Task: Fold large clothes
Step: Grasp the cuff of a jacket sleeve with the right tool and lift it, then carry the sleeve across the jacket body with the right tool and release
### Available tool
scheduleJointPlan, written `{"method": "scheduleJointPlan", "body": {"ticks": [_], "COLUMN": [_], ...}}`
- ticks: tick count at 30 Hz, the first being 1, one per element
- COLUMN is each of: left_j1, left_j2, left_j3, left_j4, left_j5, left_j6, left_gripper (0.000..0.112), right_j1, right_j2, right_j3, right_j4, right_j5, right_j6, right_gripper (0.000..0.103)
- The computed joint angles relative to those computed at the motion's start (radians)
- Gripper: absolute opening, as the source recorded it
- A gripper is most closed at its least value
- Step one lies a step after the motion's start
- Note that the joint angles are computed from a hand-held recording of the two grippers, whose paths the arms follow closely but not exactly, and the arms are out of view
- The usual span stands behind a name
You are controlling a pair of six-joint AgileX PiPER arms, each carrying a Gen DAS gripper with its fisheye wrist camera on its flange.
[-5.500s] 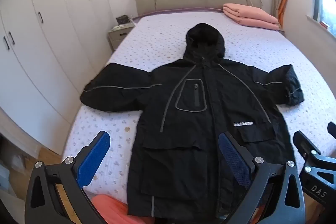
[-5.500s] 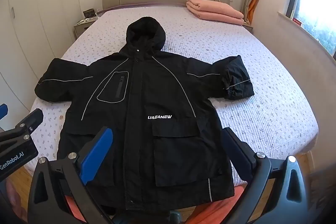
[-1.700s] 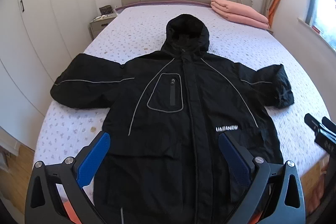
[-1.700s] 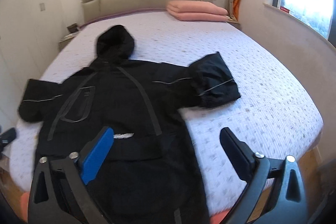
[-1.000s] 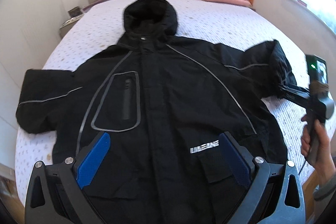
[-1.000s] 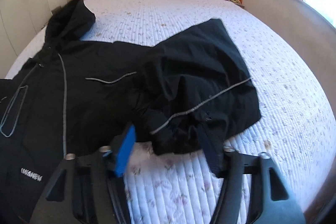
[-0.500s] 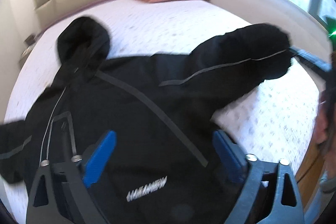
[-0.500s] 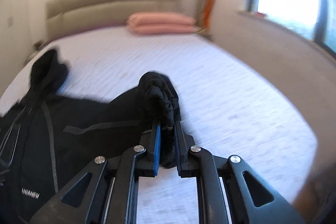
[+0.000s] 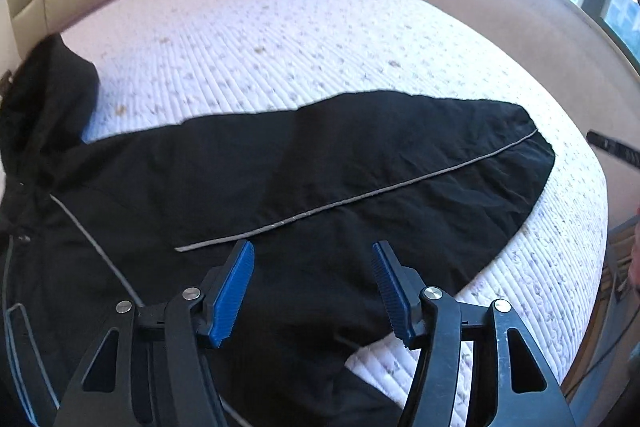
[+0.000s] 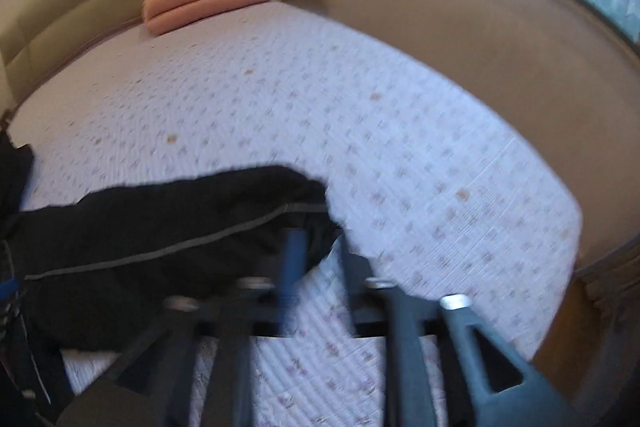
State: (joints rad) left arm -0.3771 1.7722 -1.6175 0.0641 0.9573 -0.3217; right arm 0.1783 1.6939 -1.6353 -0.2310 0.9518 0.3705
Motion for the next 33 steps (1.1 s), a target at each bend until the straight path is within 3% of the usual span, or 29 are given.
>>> {"method": "scheduleJointPlan", "body": {"ticks": [1,3,11,13,14,15,17,18,20,22,24,26,30,33], "left_j1": [0.003,0.014,0.038,0.042,0.046,0.045,0.043,0.045,0.060,0.051,0.030,0.022,0.047,0.073], "left_j2": [0.015,0.038,0.170,0.187,0.198,0.213,0.220,0.214,0.195,0.207,0.251,0.259,0.250,0.165], "left_j3": [-0.003,-0.008,-0.120,-0.139,-0.150,-0.169,-0.185,-0.181,-0.161,-0.165,-0.191,-0.165,-0.160,-0.071], "left_j4": [-0.011,-0.027,-0.049,-0.067,-0.078,-0.074,-0.074,-0.092,-0.183,-0.183,-0.123,-0.098,-0.153,-0.181], "left_j5": [-0.009,-0.017,-0.036,-0.041,-0.038,-0.026,-0.020,-0.030,-0.058,-0.057,-0.037,-0.081,-0.081,-0.121], "left_j6": [0.006,0.017,0.019,0.031,0.038,0.033,0.031,0.043,0.110,0.117,0.086,0.072,0.118,0.159], "left_gripper": [0.063,0.063,0.063,0.063,0.063,0.063,0.058,0.050,0.047,0.046,0.043,0.044,0.044,0.043], "right_j1": [-0.013,-0.051,-0.285,-0.308,-0.308,-0.298,-0.279,-0.266,-0.230,-0.210,-0.203,-0.202,-0.226,-0.173], "right_j2": [-0.036,-0.065,0.218,0.282,0.298,0.301,0.270,0.225,0.136,0.086,0.107,0.175,0.176,0.155], "right_j3": [0.081,0.159,0.015,-0.021,-0.028,-0.030,-0.013,0.023,0.078,0.112,0.107,0.076,0.138,0.102], "right_j4": [0.027,0.104,0.737,0.866,0.890,0.874,0.837,0.809,0.701,0.609,0.547,0.503,0.582,0.418], "right_j5": [-0.067,-0.122,-0.070,-0.080,-0.098,-0.119,-0.156,-0.194,-0.247,-0.261,-0.237,-0.190,-0.244,-0.199], "right_j6": [-0.012,-0.079,-0.381,-0.408,-0.397,-0.365,-0.319,-0.312,-0.285,-0.246,-0.201,-0.157,-0.185,-0.077], "right_gripper": [0.075,0.077,0.077,0.073,0.058,0.030,0.020,0.019,0.019,0.018,0.018,0.018,0.017,0.017]}}
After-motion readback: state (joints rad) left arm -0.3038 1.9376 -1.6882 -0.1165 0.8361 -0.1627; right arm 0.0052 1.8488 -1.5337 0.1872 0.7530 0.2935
